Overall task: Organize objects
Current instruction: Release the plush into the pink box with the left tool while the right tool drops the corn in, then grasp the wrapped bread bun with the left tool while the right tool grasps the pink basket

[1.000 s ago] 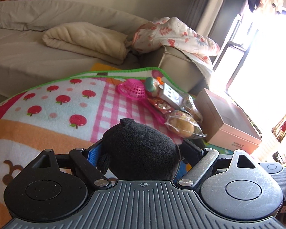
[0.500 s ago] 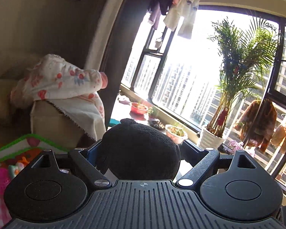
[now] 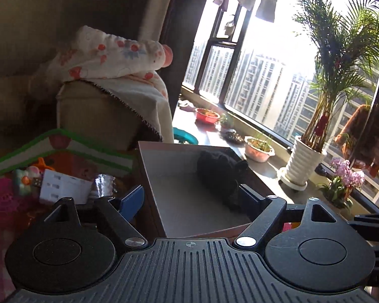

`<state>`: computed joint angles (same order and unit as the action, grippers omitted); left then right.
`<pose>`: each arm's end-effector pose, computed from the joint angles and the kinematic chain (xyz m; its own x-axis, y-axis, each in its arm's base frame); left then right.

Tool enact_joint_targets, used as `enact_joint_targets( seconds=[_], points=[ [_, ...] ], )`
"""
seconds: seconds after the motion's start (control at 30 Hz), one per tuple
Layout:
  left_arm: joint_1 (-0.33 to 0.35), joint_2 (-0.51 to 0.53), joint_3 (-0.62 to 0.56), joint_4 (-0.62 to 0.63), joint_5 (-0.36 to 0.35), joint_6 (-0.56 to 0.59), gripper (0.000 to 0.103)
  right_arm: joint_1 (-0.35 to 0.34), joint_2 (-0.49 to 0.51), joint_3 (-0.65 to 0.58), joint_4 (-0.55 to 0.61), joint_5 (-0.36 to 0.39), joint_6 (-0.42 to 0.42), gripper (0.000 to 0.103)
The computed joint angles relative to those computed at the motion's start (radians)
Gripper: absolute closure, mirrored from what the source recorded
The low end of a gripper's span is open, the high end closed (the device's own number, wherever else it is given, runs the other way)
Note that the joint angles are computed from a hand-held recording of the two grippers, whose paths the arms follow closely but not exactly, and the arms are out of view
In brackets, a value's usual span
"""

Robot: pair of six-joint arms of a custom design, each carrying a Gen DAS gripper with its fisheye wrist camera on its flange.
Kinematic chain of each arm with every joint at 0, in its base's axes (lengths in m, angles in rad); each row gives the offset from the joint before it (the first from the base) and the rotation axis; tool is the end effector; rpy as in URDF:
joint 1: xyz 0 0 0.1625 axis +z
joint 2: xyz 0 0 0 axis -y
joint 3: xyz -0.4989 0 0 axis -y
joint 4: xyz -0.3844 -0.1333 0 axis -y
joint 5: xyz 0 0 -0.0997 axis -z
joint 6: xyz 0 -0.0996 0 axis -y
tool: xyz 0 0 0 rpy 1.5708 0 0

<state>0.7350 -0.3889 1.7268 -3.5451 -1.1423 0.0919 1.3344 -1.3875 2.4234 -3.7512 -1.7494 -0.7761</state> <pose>-0.3906 -0.5885 -0.0360 -0.7350 0.5565 -0.3873 0.6669 0.4903 -0.5611 0.0146 -0.4328 0.3726 -0.7236 -0.0049 0.6902 -0.5745 0.5585 -0.5983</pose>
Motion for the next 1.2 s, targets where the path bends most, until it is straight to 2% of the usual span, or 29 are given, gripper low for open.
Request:
enact_joint_targets(
  seconds=[0.1, 0.23, 0.3, 0.33, 0.37, 0.43, 0.47, 0.53, 0.67, 0.83, 0.87, 0.9, 1.0, 1.1, 1.2],
  points=[
    [-0.022, -0.052, 0.123, -0.042, 0.092, -0.003, 0.017, 0.036, 0.018, -0.087, 0.063, 0.010, 0.031, 0.073],
    [-0.047, -0.086, 0.240, -0.084, 0.253, -0.060, 0.017, 0.087, 0.081, -0.252, 0.165, 0.000, 0.091, 0.072],
    [-0.042, -0.108, 0.281, -0.078, 0.295, -0.127, 0.017, 0.111, 0.119, -0.310, 0.192, -0.029, 0.120, 0.049],
    [-0.037, -0.114, 0.288, -0.075, 0.305, -0.151, 0.017, 0.123, 0.146, -0.332, 0.172, -0.047, 0.127, 0.030],
    [-0.030, -0.121, 0.288, -0.072, 0.312, -0.169, 0.017, 0.131, 0.164, -0.341, 0.155, -0.053, 0.125, 0.025],
    [-0.019, -0.127, 0.283, -0.078, 0.312, -0.185, 0.017, 0.140, 0.172, -0.330, 0.161, -0.049, 0.118, 0.024],
    [-0.013, -0.126, 0.267, -0.074, 0.306, -0.186, 0.017, 0.144, 0.174, -0.316, 0.157, -0.052, 0.113, 0.020],
    [-0.002, -0.118, 0.229, -0.063, 0.283, -0.169, 0.017, 0.154, 0.186, -0.284, 0.124, -0.074, 0.075, 0.017],
    [0.019, -0.071, 0.103, 0.034, 0.273, -0.136, 0.017, 0.167, 0.212, -0.220, 0.043, -0.152, -0.003, 0.016],
    [0.041, -0.013, -0.005, 0.168, 0.286, -0.119, 0.019, 0.157, 0.197, -0.161, 0.035, -0.180, -0.002, 0.014],
    [0.047, -0.009, -0.002, 0.168, 0.279, -0.124, 0.023, 0.157, 0.196, -0.156, 0.036, -0.184, -0.001, 0.014],
    [0.050, -0.013, 0.012, 0.149, 0.266, -0.132, 0.036, 0.158, 0.196, -0.152, 0.038, -0.186, -0.002, 0.013],
    [0.051, -0.060, 0.098, 0.096, 0.229, -0.189, 0.044, 0.172, 0.207, -0.154, 0.039, -0.200, -0.017, 0.013],
    [0.042, -0.118, 0.213, 0.015, 0.221, -0.239, 0.046, 0.201, 0.233, -0.176, 0.061, -0.210, -0.028, 0.012],
    [0.016, -0.169, 0.343, -0.086, 0.281, -0.263, 0.046, 0.239, 0.274, -0.217, 0.115, -0.210, -0.007, 0.012]
  ],
)
